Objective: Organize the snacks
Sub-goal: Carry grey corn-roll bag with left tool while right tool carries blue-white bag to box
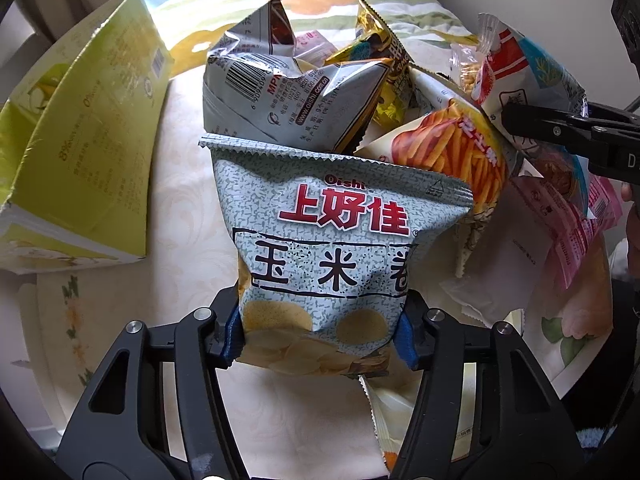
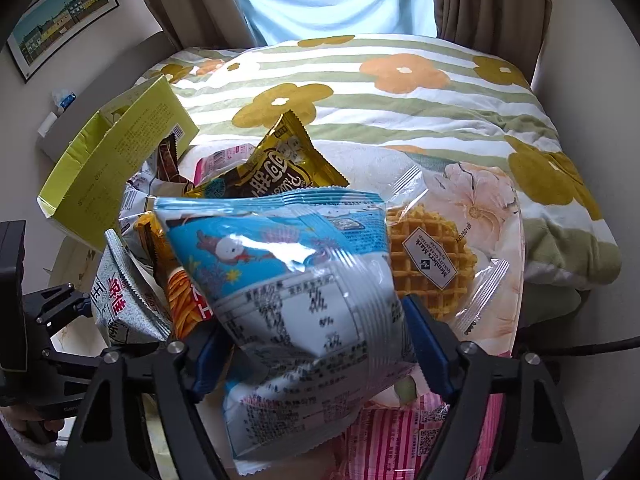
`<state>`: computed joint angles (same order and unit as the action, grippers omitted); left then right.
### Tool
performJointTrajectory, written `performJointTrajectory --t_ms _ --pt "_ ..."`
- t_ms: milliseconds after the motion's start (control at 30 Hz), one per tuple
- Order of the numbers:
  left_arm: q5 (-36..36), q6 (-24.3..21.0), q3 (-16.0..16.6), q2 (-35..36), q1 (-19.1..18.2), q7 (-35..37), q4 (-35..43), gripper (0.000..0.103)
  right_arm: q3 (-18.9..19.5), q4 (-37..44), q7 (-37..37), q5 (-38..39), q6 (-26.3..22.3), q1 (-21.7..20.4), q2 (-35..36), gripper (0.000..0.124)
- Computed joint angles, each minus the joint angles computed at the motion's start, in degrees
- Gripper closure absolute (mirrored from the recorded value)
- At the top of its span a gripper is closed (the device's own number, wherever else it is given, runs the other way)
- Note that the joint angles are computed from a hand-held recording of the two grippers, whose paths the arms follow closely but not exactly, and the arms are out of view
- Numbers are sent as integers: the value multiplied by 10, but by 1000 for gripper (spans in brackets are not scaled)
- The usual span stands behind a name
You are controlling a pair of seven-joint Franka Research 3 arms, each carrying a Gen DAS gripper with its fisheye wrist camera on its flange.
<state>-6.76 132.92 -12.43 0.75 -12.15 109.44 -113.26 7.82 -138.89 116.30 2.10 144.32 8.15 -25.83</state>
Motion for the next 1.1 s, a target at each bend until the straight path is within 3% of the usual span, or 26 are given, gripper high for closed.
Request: performJointTrajectory --t_ms 333,567,867,1100 --pt "-26 38 17 -73 -1 4 -55 49 19 3 27 -20 -7 -7 -41 57" --pt "-60 38 49 -120 2 15 -45 49 37 49 44 -41 -28 -7 -52 57" --pt "-105 25 86 -80 40 79 70 49 72 178 80 -106 -41 -6 25 57" --pt "-103 -28 82 44 111 127 245 49 95 375 163 -206 -72 21 189 57"
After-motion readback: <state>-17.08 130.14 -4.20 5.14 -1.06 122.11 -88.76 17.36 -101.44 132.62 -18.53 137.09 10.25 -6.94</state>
